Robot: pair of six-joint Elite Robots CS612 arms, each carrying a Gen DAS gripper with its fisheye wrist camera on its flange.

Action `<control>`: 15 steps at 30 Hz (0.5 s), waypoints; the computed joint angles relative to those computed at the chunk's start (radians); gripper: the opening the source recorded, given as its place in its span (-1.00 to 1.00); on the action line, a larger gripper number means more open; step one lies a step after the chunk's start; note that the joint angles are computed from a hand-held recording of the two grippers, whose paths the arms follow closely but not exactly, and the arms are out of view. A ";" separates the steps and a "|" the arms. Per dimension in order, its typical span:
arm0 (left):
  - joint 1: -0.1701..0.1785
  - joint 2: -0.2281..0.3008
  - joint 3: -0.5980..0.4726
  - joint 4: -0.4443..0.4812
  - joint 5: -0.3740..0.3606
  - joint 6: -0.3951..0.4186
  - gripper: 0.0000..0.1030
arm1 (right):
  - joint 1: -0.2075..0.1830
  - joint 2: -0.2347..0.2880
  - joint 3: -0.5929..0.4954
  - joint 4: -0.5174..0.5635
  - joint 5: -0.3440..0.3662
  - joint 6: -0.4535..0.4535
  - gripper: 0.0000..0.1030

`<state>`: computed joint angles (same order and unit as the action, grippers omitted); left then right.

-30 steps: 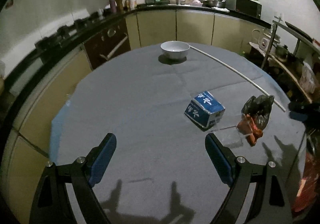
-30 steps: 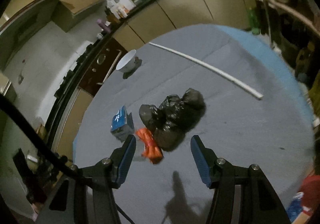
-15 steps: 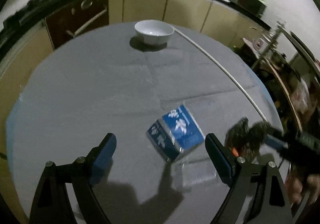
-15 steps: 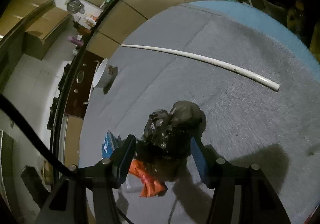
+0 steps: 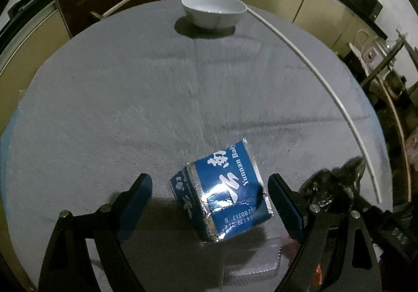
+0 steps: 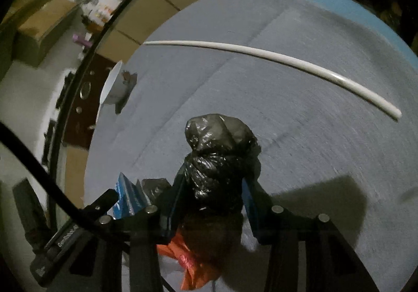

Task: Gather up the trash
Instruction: 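Grasp the blue Yunnan Baiyao box with the left tool while the right tool grasps the black plastic bag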

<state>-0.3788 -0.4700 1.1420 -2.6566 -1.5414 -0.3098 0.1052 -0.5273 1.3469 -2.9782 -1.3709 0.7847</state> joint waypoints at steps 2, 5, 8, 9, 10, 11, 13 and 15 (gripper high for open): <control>0.005 0.009 -0.010 0.005 -0.035 -0.001 0.47 | 0.003 0.005 -0.005 -0.017 -0.002 -0.028 -0.21; 0.006 0.006 0.006 -0.055 -0.025 0.007 0.08 | 0.002 0.001 0.018 -0.076 -0.014 -0.028 -0.23; 0.008 0.001 0.017 -0.091 -0.017 0.019 -0.48 | -0.001 -0.013 0.056 -0.155 -0.039 -0.015 -0.23; 0.011 0.000 0.017 -0.093 -0.022 0.021 -0.54 | -0.002 -0.020 0.073 -0.183 -0.049 -0.012 -0.23; 0.014 -0.001 0.019 -0.094 -0.025 0.021 -0.60 | -0.003 -0.029 0.091 -0.203 -0.062 -0.012 -0.23; 0.019 -0.003 0.020 -0.094 -0.035 0.018 -0.65 | -0.005 -0.037 0.108 -0.221 -0.072 -0.011 -0.23; 0.028 -0.011 0.029 -0.091 -0.059 0.004 -0.66 | -0.009 -0.056 0.147 -0.258 -0.086 -0.010 -0.23; 0.038 -0.018 0.039 -0.087 -0.086 -0.013 -0.66 | -0.010 -0.076 0.185 -0.283 -0.108 -0.021 -0.23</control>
